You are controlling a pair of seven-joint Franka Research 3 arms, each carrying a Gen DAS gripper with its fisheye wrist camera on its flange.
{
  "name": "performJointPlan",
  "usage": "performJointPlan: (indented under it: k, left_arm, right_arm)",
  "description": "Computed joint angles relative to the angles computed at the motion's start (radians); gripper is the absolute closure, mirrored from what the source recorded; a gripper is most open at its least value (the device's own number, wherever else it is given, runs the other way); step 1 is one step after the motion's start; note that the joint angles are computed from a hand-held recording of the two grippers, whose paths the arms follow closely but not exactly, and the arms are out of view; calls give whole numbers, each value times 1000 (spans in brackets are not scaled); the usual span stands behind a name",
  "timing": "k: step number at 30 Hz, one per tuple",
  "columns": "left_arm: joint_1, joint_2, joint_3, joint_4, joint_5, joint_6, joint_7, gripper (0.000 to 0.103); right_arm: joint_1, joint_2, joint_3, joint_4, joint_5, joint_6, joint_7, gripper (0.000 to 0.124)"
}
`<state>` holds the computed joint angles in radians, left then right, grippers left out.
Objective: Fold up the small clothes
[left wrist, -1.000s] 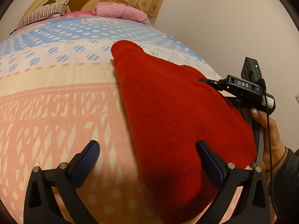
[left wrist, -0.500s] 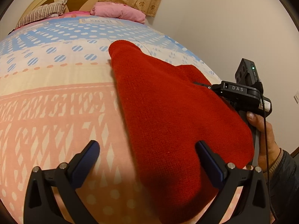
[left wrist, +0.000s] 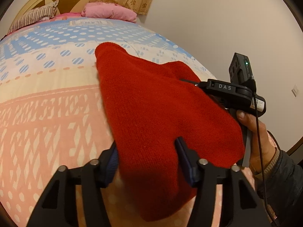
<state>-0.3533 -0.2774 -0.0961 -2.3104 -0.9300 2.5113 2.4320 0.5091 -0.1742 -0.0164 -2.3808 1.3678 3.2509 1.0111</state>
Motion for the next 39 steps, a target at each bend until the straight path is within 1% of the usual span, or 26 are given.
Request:
performJointPlan:
  k: [1, 3, 4, 6, 9, 12, 14, 15, 16, 17, 18, 21, 29, 30, 32, 36, 38, 39]
  left_arm:
    - [0, -9, -5, -8, 8, 12, -1, 50]
    - [-1, -23, -13, -19, 34, 32, -19, 52]
    - [-2, -29, -15, -21, 53, 35, -36, 53]
    - [-7, -37, -12, -20, 88, 33, -57, 55]
    - [-16, -44, -4, -17, 127, 26, -75, 56]
    - [-26, -53, 6, -23, 134, 26, -80, 58]
    - [-32, -63, 15, -28, 131, 20, -84, 58]
    - [-35, -68, 19, -31, 129, 17, -84, 58]
    - [-36, -74, 22, -33, 130, 14, -85, 59]
    - [-38, -80, 24, -35, 132, 11, -85, 59]
    - [-41, -87, 27, -38, 131, 6, -83, 59]
    - [-52, -116, 40, -50, 122, -11, -71, 60]
    - [-74, -185, 70, -91, 88, -47, -44, 60]
    - [-76, -195, 74, -98, 83, -52, -41, 60]
    - [-81, -214, 80, -112, 73, -59, -35, 60]
    - [-91, -248, 90, -136, 56, -73, -27, 60]
    - [-97, -266, 95, -147, 48, -79, -23, 60]
    - [-99, -276, 96, -153, 45, -82, -22, 60]
  right_arm:
    - [-10, -5, 17, -10, -25, 13, 26, 96]
    - [8, -10, 15, -21, -46, 48, 48, 96]
    - [-9, -14, 34, -30, -75, 55, 80, 96]
    - [-83, -27, 114, -51, -126, 62, 156, 96]
    - [-77, -40, 120, -68, -154, 77, 200, 96]
    - [-68, -57, 127, -87, -176, 97, 246, 96]
    - [-39, -72, 111, -105, -202, 116, 278, 96]
    - [1, -82, 81, -119, -230, 134, 306, 96]
    - [19, -90, 67, -130, -253, 143, 329, 97]
    - [34, -101, 60, -142, -273, 154, 352, 97]
    - [29, -110, 70, -150, -282, 159, 367, 97]
    - [-17, -138, 132, -173, -281, 160, 395, 97]
    - [-48, -231, 216, -265, -324, 180, 522, 97]
    - [-71, -244, 246, -273, -318, 176, 530, 97]
    - [-92, -270, 281, -292, -321, 172, 555, 97]
    - [-173, -331, 389, -323, -313, 146, 597, 97]
    - [-239, -379, 465, -339, -306, 114, 621, 97]
    - [-255, -393, 484, -344, -311, 105, 635, 97]
